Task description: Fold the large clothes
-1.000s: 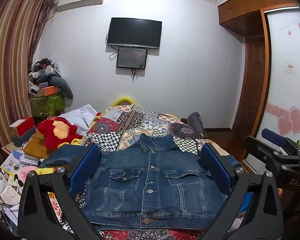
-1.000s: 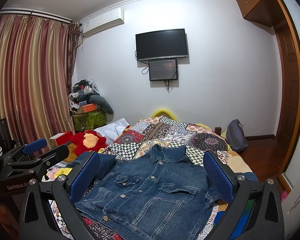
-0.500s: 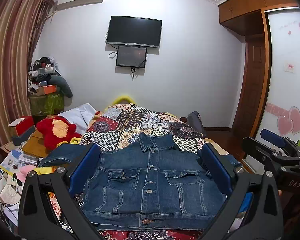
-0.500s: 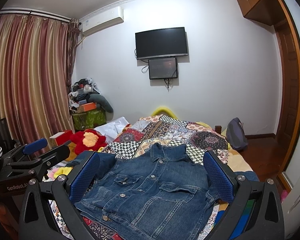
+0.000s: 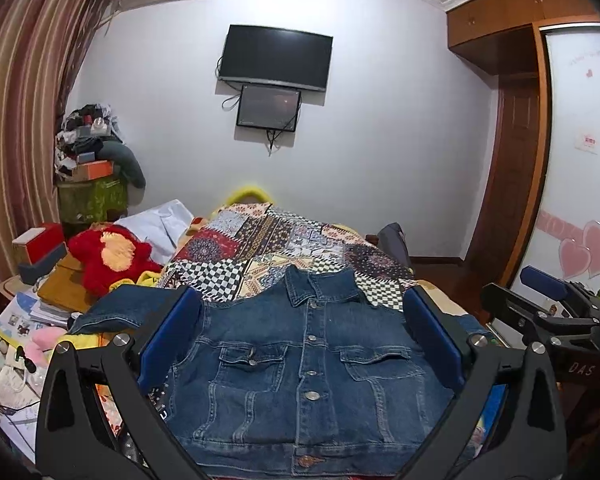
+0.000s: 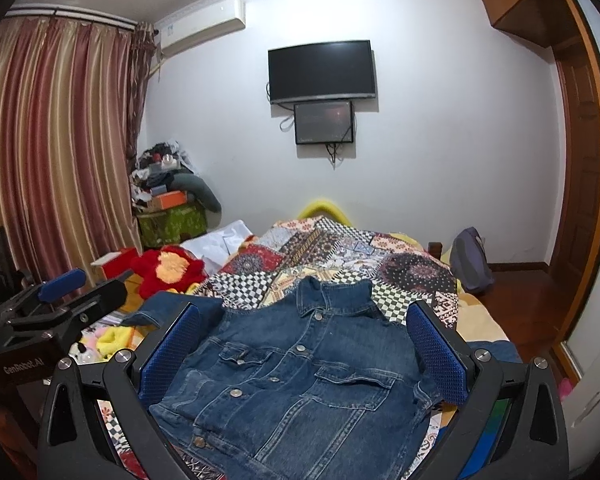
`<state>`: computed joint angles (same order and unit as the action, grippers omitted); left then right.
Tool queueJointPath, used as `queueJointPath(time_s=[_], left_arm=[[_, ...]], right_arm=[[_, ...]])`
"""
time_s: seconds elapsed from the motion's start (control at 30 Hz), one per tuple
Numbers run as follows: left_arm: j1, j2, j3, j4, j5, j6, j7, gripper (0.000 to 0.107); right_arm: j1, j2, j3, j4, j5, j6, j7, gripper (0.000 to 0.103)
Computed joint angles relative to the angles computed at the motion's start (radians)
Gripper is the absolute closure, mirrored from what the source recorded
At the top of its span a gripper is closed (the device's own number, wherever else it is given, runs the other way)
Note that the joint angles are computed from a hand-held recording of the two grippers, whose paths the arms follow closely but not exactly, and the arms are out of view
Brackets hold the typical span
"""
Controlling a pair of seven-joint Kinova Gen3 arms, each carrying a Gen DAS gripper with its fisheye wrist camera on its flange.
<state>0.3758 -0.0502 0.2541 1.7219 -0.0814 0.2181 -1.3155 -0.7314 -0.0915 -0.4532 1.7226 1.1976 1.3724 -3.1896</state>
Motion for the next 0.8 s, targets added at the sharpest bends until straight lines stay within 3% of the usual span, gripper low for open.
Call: queueJointPath(time_s=[0.1, 0.43, 0.57, 0.7, 0.8], left_arm=[[0.001, 0.049, -0.029, -0.043, 0.066, 0.028, -0.068, 0.005], [-0.036, 0.253, -0.101, -0.255, 0.067, 0.166, -0.06, 0.005], [-0.061, 0.353, -0.13, -0.372, 0.082, 0.253, -0.071, 0.005], [-0.077, 0.46, -0.166, -0.498, 0.066, 0.347, -0.066, 0.005], [-0.119, 0.547, -0.166, -0.604, 0.094, 0.451, -0.062, 0.005]], right_arm=[[0.028, 0.022, 0.043, -0.016, -0.021, -0.063, 0.035, 0.0], [0.117, 0.152, 0.2, -0.11, -0.076, -0.281, 0.204, 0.0], [0.152, 0.215, 0.28, -0.179, -0.164, -0.377, 0.325, 0.0], [0.197, 0.307, 0.338, -0.283, -0.298, -0.412, 0.487, 0.0], [0.286, 0.387, 0.294, -0.367, -0.394, -0.397, 0.609, 0.0]])
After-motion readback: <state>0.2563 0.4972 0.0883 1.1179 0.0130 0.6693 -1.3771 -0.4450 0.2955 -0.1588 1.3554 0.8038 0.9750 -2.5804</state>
